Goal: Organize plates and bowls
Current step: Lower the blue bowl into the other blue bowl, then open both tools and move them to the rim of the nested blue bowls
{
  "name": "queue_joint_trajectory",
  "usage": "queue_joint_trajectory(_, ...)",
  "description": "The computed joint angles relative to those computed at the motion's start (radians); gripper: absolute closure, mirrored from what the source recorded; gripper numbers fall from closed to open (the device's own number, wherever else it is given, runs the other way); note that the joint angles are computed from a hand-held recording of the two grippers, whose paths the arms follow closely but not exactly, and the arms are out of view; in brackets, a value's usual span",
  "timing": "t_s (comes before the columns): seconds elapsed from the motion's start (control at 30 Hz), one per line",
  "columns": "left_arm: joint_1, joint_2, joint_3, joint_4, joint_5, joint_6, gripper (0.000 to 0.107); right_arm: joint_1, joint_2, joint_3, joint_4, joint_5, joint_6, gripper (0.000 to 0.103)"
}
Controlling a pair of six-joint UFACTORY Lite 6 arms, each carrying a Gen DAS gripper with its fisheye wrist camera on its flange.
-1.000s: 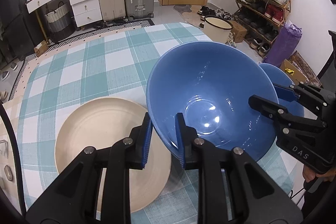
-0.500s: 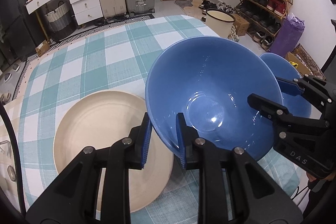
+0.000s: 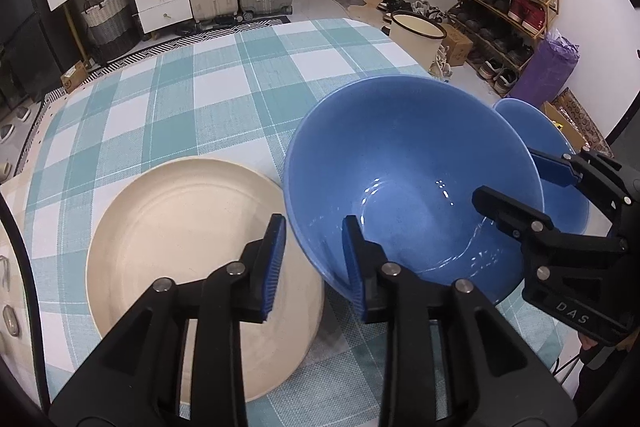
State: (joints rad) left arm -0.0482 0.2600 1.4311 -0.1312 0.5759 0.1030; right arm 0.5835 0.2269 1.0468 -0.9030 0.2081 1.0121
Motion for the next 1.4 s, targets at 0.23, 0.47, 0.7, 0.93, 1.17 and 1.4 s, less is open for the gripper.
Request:
queue_joint_trajectory(0.23,0.028,-0.043,-0.036,-0.057,-0.012,0.027,0.035,0.0,-0.039,-0.036,-0.003,-0.021,0.003,0.029)
queue_joint_trajectory(0.47,0.063,-0.093,-0.068,-0.128,-0.001,0.069,0.022,0.001,-0.08,-0.057,-0.074,-0.011,0.083,0.017)
queue_joint_trajectory(0.7,0.071,-0.156,-0.115,-0.168,0.006,0.077,0.005,-0.049,-0.148,-0.095,-0.017,-0.031,0.058,0.01)
queue_joint_trajectory(0.93,0.023,-0.234,-0.158,-0.143,0.012,0.019,0.005,-0.12,-0.312,-0.186,0.112,-0.04,-0.045,0.008)
queue_joint_trajectory(1.17,-0.084,-0.298,-0.185,-0.126,0.024,-0.058,0.005,-0.193,-0.469,-0.262,0.244,-0.013,-0.188,0.008)
queue_joint_trajectory(1.4,-0.205,-0.321,-0.189,-0.11,0.025,-0.112,0.005,-0.281,-0.599,-0.329,0.428,0.019,-0.394,0.008)
